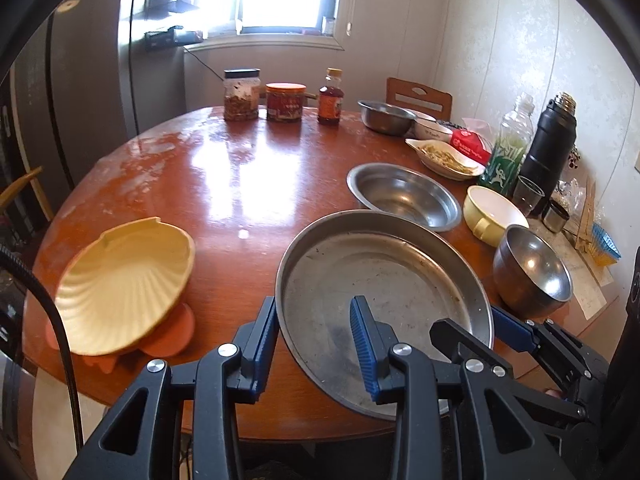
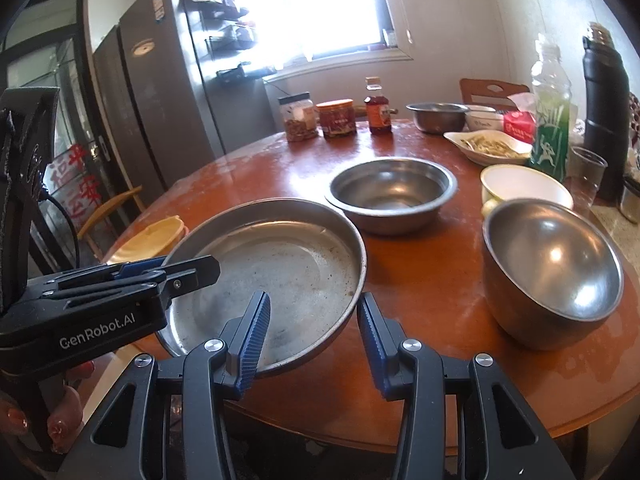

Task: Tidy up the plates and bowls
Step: 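Carry the steel pan with the left gripper and lower it onto the yellow plate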

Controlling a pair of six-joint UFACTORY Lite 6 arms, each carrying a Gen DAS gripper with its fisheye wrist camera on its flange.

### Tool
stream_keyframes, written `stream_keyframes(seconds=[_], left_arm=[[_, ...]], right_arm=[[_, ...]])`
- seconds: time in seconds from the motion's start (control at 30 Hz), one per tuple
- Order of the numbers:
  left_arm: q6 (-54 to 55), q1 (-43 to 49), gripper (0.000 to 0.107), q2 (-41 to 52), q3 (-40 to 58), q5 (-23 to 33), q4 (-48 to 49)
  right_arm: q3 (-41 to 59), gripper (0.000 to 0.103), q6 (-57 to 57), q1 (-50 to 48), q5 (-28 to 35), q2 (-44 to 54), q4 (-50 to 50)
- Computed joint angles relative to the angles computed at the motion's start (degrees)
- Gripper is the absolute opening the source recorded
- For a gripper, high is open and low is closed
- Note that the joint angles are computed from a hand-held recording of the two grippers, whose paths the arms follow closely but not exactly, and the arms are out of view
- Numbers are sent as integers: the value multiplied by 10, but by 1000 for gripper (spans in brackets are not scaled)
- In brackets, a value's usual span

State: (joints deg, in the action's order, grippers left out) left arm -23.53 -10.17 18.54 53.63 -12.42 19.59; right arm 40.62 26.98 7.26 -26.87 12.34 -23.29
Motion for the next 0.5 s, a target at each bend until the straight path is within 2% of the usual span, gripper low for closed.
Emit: stream_keyframes(seconds=[0.2, 0.5], left_arm=[[-48, 55, 36, -50, -38, -10, 59], [-60, 124, 36, -70, -53, -28, 84]], right_arm=[[28, 47, -14, 54, 16, -5, 25], [115, 47, -52, 122, 48, 44, 77]])
